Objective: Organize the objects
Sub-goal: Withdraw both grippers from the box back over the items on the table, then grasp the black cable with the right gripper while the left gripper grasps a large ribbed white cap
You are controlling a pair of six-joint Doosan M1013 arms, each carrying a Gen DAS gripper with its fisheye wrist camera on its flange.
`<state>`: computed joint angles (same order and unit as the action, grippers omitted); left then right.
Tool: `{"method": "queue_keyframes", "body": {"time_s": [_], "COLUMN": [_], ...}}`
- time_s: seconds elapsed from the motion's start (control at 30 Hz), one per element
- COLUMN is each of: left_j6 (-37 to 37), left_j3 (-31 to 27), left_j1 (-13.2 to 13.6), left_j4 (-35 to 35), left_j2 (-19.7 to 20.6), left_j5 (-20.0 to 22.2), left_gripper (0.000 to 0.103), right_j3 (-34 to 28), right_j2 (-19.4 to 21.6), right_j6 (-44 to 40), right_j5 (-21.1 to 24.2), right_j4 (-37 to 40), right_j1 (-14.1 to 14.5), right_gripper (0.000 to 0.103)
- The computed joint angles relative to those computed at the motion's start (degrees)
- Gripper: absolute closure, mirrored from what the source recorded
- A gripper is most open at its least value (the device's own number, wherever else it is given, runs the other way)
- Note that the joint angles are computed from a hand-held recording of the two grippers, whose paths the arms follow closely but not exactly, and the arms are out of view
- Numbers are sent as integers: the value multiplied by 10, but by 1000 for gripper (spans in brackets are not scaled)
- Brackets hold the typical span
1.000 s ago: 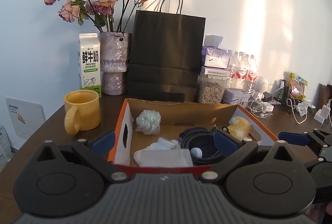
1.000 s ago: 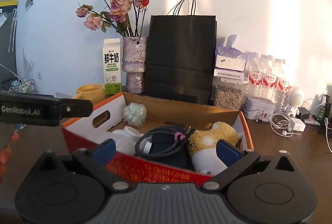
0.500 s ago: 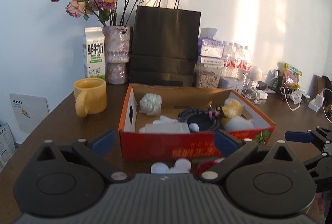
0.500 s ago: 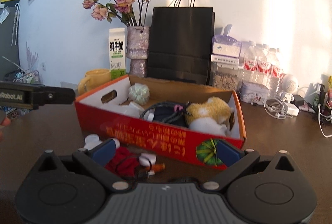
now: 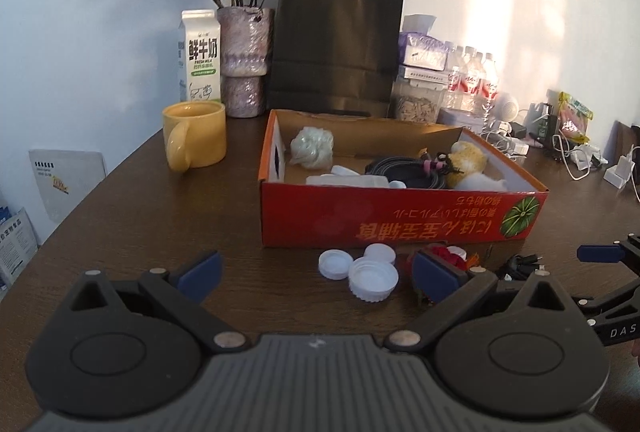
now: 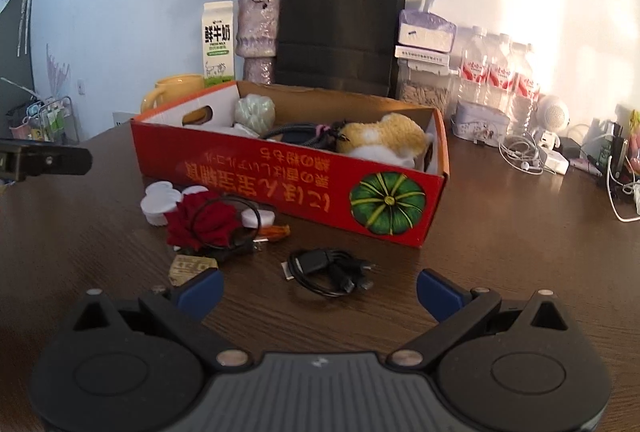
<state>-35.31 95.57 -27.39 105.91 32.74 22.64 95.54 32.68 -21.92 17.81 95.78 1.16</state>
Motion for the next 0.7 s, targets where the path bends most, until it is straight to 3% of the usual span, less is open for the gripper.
{"method": "queue_keyframes", "body": {"time_s": [0.3, 0.57, 0.7], "left_j6": [36, 67, 83], "left_j3": [-8, -17, -22], "left_j1": [0, -1, 0], "left_j4": [-41, -71, -88], "left_j2": [6, 10, 13], "left_j5": [-5, -3, -2], "left_gripper": [0, 0, 0], "right_j3": [-29, -80, -87], "right_j2": [19, 47, 53], "right_j6": [118, 332, 328], "right_j5": [2, 21, 32], "right_j4": [-119, -318, -311], "right_j1": [0, 1, 0], "right_gripper": [0, 0, 0]}}
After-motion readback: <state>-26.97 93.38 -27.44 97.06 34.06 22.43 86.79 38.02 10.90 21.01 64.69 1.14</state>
